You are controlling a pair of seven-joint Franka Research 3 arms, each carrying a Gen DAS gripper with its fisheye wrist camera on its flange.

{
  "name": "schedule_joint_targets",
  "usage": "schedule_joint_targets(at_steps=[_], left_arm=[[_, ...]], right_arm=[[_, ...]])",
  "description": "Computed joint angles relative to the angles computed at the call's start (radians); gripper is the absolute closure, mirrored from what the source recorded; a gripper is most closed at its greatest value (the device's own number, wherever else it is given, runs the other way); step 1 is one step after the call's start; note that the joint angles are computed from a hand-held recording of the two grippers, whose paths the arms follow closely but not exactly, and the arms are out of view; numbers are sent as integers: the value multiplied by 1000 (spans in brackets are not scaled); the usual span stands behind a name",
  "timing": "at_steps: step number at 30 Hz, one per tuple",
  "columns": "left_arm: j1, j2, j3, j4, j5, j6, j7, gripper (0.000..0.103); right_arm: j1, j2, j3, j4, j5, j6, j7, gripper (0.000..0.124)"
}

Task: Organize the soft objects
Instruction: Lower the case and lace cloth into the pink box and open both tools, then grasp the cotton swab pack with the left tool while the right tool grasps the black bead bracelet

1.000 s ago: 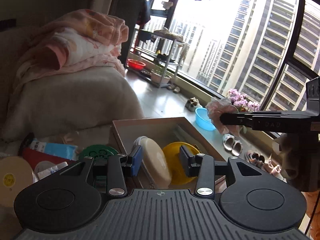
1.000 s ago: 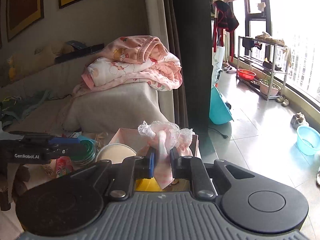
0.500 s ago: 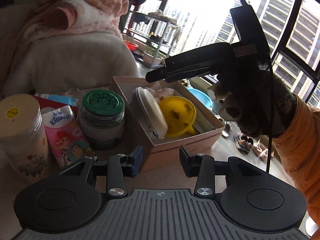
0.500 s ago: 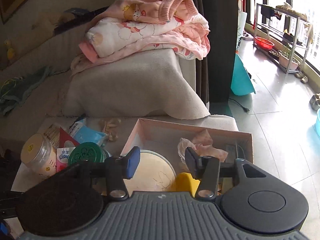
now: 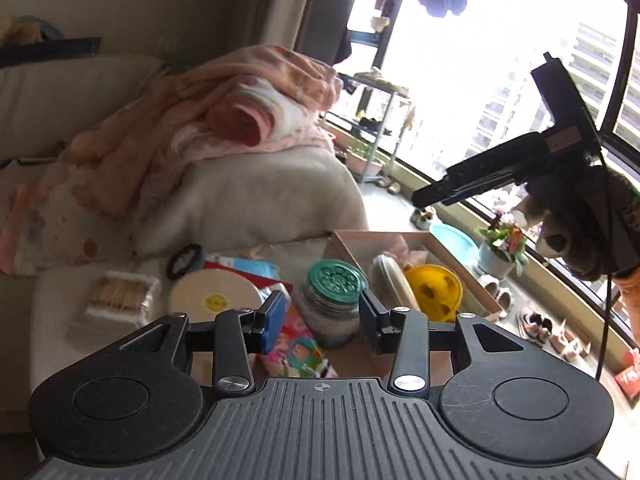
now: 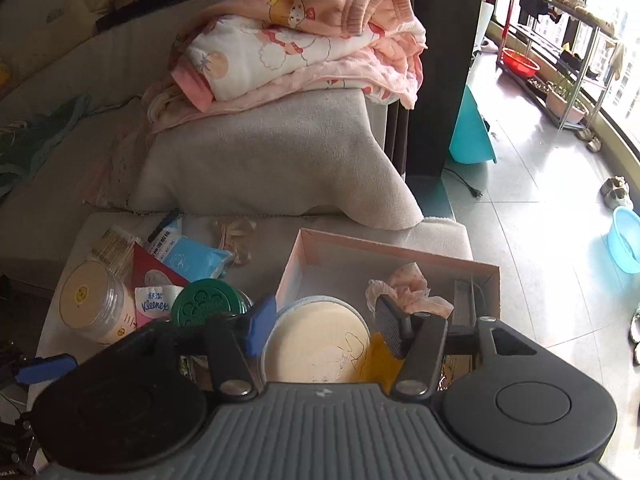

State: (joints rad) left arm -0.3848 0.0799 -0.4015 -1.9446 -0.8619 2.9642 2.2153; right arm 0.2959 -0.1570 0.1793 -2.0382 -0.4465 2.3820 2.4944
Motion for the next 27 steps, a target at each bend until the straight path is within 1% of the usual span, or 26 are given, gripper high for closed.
schedule_joint_targets(at_steps=[2, 4, 5, 6, 7, 9, 10, 11, 12, 14, 15, 17, 20, 21, 22, 24, 25, 27], left_arm=[[11, -17, 56, 27, 178, -39, -193, 59], [25, -12, 101, 75, 376, -84, -375, 59], [34, 4, 116, 111, 456, -117, -442, 59], [45, 33, 127, 164, 526, -165, -492, 59], [55, 62, 133, 205, 577, -192, -531, 59], [70, 123, 134, 268, 642, -214, -591, 58], [81, 156, 127, 298, 650, -229, -601, 59], [102, 197, 107, 333, 634, -252, -586, 59], [127, 231, 83, 357, 611, -272, -555, 59], [142, 307, 60, 414, 620, -326, -524, 59], [132, 348, 64, 453, 651, -359, -529, 59], [104, 417, 79, 527, 722, -410, -546, 59], [63, 511, 99, 637, 826, -487, -540, 58], [52, 532, 105, 665, 857, -509, -533, 58], [40, 545, 114, 682, 885, -522, -530, 58], [1, 569, 150, 711, 970, -548, -538, 58], [0, 564, 148, 693, 990, -520, -526, 58], [-2, 571, 145, 703, 1011, -527, -517, 58]], right_arm=[[4, 1, 25, 84, -66, -17, 32, 68], [15, 30, 38, 177, -103, -13, 49, 63], [24, 60, 45, 247, -132, -9, 61, 60], [35, 87, 45, 302, -158, -1, 75, 59], [48, 114, 40, 353, -179, 10, 84, 58], [77, 177, 23, 460, -202, 33, 91, 52], [89, 205, 11, 499, -201, 43, 83, 50], [100, 234, 1, 538, -183, 49, 50, 46], [107, 259, -9, 567, -154, 51, 1, 46], [113, 316, -23, 613, -71, 51, -132, 46], [114, 335, -30, 616, -32, 50, -179, 46], [112, 364, -47, 609, 46, 40, -232, 46], [93, 377, -69, 539, 190, 72, -299, 46], [93, 381, -78, 526, 219, 75, -320, 46], [96, 382, -88, 506, 240, 81, -335, 46], [102, 377, -106, 466, 271, 101, -361, 46], [103, 374, -111, 446, 283, 113, -374, 46], [109, 367, -122, 415, 285, 131, -388, 46]])
